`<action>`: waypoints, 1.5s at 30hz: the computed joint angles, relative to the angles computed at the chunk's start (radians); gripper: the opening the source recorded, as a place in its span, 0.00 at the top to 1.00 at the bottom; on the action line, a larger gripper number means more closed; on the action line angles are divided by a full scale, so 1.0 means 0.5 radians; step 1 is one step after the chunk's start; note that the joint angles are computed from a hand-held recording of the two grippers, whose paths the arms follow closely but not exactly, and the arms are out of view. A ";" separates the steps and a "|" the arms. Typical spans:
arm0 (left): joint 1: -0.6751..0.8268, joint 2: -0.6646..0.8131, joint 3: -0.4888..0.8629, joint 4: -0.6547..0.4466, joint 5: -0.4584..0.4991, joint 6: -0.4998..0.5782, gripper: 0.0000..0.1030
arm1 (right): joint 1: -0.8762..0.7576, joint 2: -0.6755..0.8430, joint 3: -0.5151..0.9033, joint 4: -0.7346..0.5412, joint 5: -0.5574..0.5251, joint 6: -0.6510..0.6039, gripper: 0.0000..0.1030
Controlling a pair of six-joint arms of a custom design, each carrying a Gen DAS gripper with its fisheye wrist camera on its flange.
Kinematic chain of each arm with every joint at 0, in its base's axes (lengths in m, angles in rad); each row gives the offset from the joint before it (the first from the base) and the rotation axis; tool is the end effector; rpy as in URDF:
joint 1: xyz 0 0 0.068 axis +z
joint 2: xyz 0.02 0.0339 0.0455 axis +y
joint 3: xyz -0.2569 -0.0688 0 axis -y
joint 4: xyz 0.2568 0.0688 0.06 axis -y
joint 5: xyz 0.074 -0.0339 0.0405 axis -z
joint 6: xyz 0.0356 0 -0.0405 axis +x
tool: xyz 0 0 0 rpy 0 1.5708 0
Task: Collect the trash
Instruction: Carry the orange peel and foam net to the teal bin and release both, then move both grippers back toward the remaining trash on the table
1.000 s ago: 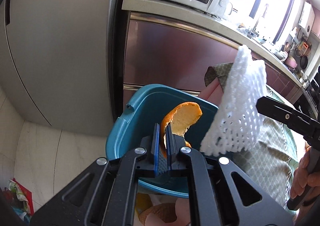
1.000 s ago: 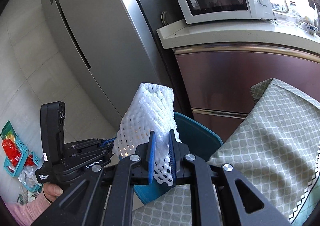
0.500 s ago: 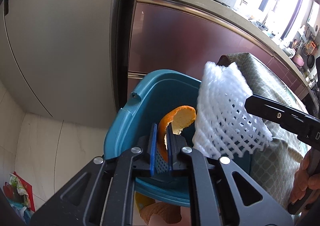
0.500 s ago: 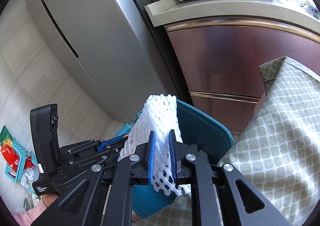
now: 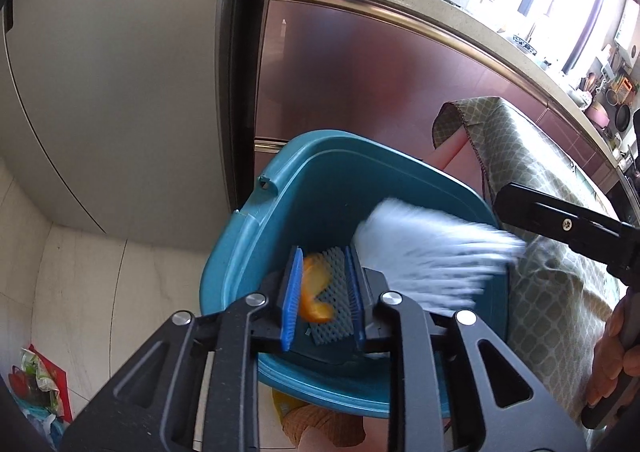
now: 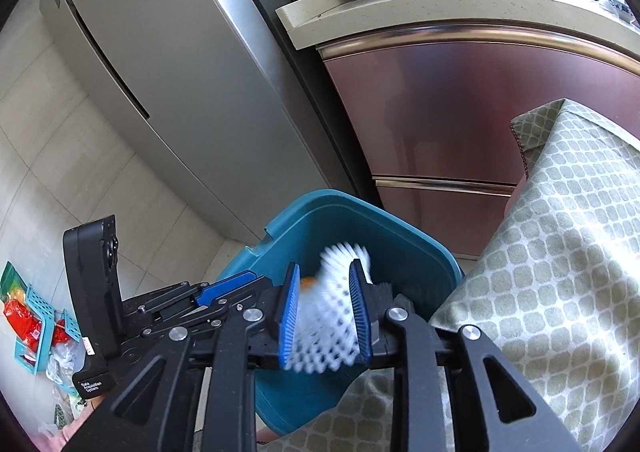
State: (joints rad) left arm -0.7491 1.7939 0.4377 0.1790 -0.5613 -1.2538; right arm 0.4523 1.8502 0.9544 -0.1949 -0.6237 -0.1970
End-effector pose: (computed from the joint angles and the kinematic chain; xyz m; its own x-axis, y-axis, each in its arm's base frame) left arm 0.1814 -0.1428 0.0297 -0.6165 -0.5251 -0.5866 -0.5095 0.8342 -0.2112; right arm 0.3018 0.1698 0.1062 -0.6654 -0.5000 -0.5543 -0.7420 0.5245 0.4176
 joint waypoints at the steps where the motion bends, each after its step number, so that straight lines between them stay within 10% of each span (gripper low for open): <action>1: -0.003 -0.005 0.003 -0.005 -0.007 0.003 0.79 | 0.001 -0.001 -0.001 0.001 -0.002 -0.001 0.75; 24: -0.580 -0.190 0.456 -0.410 -0.418 0.185 0.66 | -0.719 -0.867 -0.599 -0.321 -0.362 -0.676 0.67; 34: -0.744 0.241 1.125 -0.329 -0.360 0.581 0.54 | -1.641 -1.046 -0.602 -0.912 -0.596 -1.463 0.56; 45: -0.781 1.057 2.359 -0.507 0.071 1.041 0.53 | -2.698 -0.434 -0.043 -1.320 -0.641 -2.067 0.56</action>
